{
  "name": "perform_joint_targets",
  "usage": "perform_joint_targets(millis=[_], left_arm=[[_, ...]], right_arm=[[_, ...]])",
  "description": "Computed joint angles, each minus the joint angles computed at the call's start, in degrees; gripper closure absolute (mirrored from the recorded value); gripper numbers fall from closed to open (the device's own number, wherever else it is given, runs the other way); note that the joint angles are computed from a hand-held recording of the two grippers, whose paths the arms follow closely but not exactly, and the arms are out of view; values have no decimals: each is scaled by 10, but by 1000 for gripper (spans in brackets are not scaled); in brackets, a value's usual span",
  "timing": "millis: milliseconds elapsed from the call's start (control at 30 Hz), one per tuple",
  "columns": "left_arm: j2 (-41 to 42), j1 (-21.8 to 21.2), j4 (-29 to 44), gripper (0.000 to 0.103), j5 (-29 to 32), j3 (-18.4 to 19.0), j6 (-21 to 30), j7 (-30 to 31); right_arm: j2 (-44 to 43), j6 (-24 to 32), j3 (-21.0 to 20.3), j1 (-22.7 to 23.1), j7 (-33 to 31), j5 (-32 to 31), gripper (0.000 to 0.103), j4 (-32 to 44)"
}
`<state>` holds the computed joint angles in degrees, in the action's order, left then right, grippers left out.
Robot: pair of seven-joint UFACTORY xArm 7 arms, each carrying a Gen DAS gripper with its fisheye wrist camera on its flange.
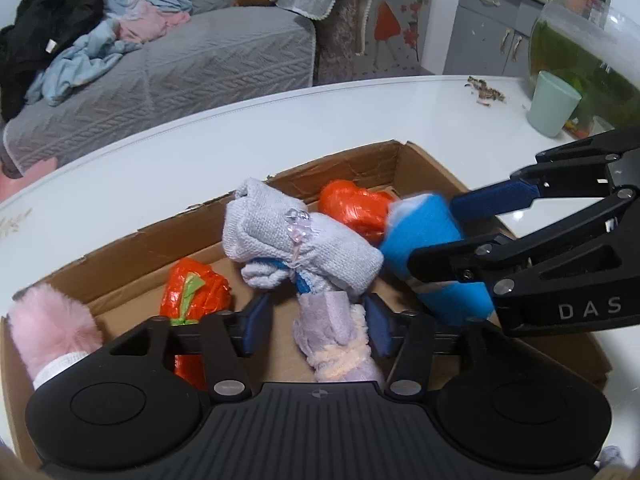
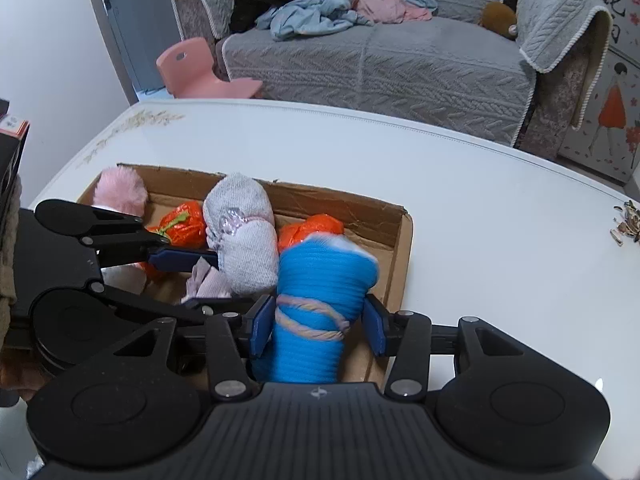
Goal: Organize objects
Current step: 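Carry both sock rolls into the tray and open both grippers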
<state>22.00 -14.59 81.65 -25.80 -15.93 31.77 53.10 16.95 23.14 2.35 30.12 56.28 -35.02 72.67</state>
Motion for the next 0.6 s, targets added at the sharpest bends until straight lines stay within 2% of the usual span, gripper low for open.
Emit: perform_joint_targets(millis=[400, 500, 600], left_arm=[[-32, -5, -41, 38, 22, 12, 20, -10], [-29, -7, -42, 37, 9, 9, 10, -13], [-20, -8, -25, 40, -7, 5, 28, -35]], right_arm=[[1, 6, 2, -2, -19, 10, 55, 9], [-3, 2, -7, 5, 5, -9, 55, 5], [-7, -2, -12, 6, 32, -27, 55, 2]])
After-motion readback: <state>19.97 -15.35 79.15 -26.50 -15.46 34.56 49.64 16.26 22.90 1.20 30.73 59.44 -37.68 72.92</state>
